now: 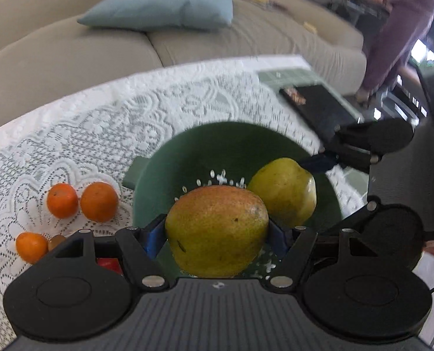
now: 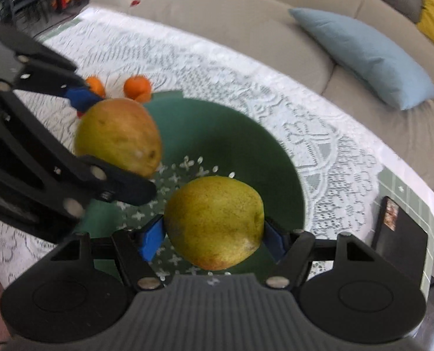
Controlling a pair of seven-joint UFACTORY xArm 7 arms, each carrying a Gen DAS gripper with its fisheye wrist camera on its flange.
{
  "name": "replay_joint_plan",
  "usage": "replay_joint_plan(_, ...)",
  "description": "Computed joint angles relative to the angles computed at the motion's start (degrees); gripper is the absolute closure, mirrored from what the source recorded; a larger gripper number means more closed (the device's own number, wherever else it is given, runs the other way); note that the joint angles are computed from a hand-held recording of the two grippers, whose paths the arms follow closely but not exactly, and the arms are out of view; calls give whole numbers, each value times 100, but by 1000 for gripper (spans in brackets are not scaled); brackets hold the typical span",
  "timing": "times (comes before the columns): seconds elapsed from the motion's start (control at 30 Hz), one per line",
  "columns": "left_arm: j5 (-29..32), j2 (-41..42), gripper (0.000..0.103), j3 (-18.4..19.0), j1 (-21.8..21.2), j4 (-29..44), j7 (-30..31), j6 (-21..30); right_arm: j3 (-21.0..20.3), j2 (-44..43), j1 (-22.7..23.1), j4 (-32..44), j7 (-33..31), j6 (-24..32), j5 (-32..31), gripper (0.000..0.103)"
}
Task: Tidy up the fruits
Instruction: 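Carry both pears into the green colander and open both grippers, then withdraw both grippers from the colander back toward the fruit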
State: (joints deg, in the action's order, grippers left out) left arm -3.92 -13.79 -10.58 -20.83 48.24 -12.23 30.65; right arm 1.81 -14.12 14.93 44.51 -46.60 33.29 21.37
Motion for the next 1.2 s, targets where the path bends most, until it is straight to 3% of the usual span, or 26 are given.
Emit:
replay_joint_plan(0.47, -6, 723, 22, 7, -10, 762, 427, 1150, 176, 511, -158, 313, -437, 593, -523, 35)
replay_joint_plan(0.9, 304, 1072, 22, -31, -30, 1205, 588, 1663, 276, 709, -192, 515, -462, 643, -1046, 35)
replay_joint_plan(1.2, 664, 1224, 22, -76, -108, 1282, 461, 1668, 278, 508, -249, 400, -311, 591, -1227, 35)
